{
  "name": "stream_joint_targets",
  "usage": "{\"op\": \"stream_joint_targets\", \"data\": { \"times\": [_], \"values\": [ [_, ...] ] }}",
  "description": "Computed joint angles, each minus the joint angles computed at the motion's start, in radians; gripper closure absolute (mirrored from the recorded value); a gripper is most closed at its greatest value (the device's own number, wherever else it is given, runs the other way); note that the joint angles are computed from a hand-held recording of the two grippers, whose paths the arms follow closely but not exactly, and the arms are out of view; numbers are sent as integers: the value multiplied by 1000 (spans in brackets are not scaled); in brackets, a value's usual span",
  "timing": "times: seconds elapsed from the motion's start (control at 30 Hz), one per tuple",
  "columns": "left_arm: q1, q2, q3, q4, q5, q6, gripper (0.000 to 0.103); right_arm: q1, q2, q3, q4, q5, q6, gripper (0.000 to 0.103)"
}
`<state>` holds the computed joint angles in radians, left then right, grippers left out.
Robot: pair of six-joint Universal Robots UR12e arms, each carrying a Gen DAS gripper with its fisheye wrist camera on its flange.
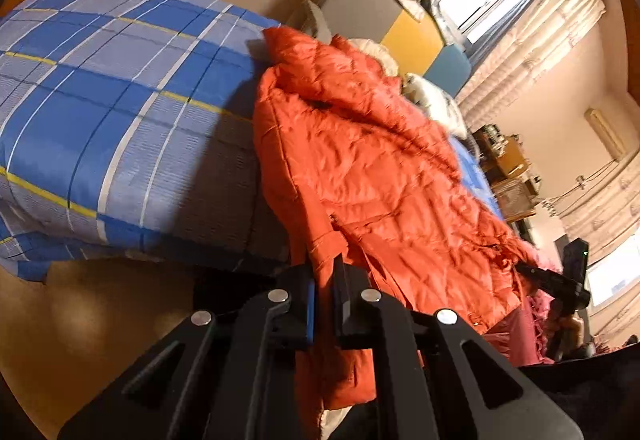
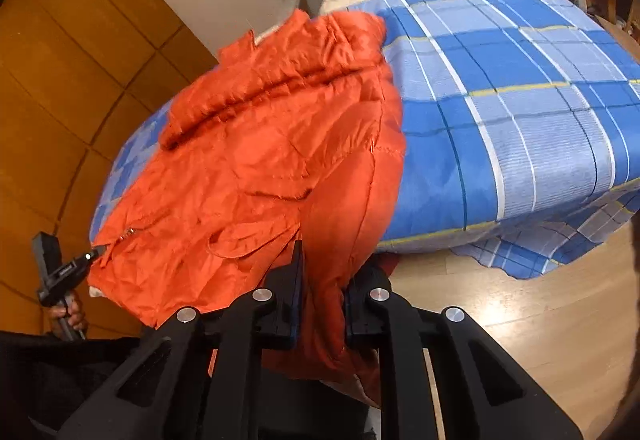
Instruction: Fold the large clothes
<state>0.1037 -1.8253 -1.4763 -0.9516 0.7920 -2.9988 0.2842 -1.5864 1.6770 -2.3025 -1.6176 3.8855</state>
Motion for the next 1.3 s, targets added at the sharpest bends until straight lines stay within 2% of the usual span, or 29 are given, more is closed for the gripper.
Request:
{"op": "stream_joint_targets", "data": {
  "times": [0.1, 0.27, 0.47, 0.63, 0.73, 1.0, 1.1, 1.17, 1.2, 1.23, 1.27, 1.3],
  "values": [
    [5, -14, 29, 14, -51, -15, 97, -9, 6, -14, -50, 2, -13, 89],
    [-2, -50, 98, 25, -87, -34, 97, -34, 33, -55, -102, 6, -34, 89],
    [-16, -145, 247, 11, -103, -109, 97, -88, 93, -138, -153, 35, -60, 89],
    [-44, -240, 393, 4, -67, -159, 97, -125, 171, -233, -132, 68, -72, 89],
    [-62, -302, 493, -38, -37, -171, 97, -146, 214, -282, -99, 83, -49, 89],
    [-109, -486, 804, -246, 87, -189, 94, -183, 303, -376, -14, 106, 2, 89],
    [-124, -559, 937, -341, 143, -205, 91, -200, 326, -392, -13, 132, 34, 80],
    [-129, -591, 997, -373, 169, -220, 81, -217, 333, -381, -54, 175, 81, 58],
    [-129, -607, 1026, -392, 171, -234, 78, -228, 334, -368, -92, 201, 124, 52],
    [-127, -615, 1041, -399, 167, -247, 71, -232, 334, -362, -113, 211, 145, 39],
    [-123, -623, 1052, -403, 150, -268, 57, -240, 333, -346, -168, 227, 183, 32],
    [-118, -620, 1042, -381, 131, -295, 50, -245, 333, -339, -197, 235, 201, 30]
  ]
}}
